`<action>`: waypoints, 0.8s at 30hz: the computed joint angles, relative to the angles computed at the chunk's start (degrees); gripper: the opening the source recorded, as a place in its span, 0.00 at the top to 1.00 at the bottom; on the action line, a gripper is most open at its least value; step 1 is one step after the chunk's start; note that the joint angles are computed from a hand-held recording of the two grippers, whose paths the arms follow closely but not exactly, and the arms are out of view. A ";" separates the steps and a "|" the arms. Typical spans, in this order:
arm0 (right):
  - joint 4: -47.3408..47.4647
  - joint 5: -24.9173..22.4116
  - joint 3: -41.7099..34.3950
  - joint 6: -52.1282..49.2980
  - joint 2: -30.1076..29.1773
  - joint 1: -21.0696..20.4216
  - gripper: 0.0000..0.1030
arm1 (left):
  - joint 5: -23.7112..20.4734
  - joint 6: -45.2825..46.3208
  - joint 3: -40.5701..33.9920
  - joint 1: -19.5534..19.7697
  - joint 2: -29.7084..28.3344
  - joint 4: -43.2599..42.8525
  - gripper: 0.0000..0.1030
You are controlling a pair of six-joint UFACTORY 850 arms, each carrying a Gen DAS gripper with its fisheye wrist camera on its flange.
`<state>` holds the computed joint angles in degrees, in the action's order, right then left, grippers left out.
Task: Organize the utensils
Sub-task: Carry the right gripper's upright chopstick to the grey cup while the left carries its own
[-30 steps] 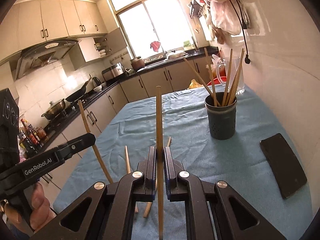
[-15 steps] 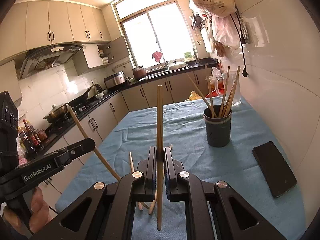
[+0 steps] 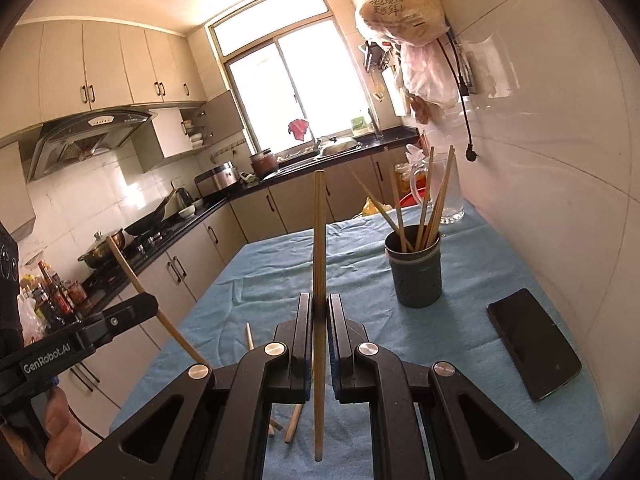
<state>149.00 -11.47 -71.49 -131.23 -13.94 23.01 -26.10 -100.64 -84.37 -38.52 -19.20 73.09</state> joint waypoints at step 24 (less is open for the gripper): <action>1.76 -1.91 1.92 -0.57 1.93 -1.02 0.93 | -1.43 2.92 -1.28 -1.04 -0.24 -1.34 0.94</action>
